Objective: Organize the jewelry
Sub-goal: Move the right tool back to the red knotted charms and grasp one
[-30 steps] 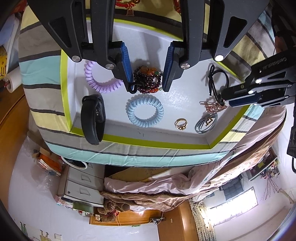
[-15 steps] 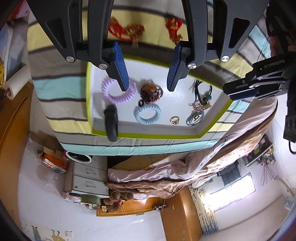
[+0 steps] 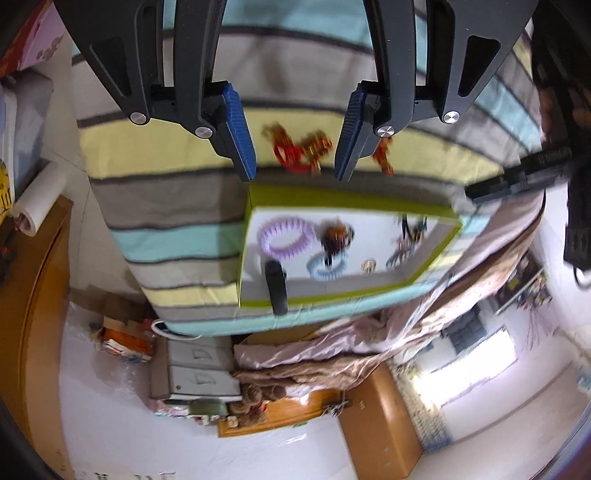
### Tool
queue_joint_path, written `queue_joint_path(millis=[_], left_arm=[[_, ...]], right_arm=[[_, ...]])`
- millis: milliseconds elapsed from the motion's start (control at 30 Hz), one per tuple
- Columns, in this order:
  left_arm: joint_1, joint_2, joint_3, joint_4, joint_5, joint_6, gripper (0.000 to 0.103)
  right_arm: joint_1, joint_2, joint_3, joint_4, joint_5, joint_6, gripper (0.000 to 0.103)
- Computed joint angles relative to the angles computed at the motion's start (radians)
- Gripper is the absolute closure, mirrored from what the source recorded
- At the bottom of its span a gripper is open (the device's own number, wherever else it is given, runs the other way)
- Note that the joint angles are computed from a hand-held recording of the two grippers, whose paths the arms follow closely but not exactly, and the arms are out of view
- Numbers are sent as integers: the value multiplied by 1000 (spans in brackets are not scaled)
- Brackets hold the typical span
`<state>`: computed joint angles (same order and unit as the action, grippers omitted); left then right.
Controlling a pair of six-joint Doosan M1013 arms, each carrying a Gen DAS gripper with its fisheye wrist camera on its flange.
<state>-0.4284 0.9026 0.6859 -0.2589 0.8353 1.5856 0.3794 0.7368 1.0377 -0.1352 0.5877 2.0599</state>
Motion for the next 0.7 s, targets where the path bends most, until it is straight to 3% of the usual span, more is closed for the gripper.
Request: queue_joint_path(millis=[200,367,700], left_arm=[[-2,-4,16,-15,9,7,66],[-3,-7,20,-7,16,4,66],[-11,-6,17,6,34,-2,66]], right_arm=[[-17,6,-6,157,22,-217,51],[-13,47,-73,122,99,-247,50],[-14,91,-141,141,159,-319,50]])
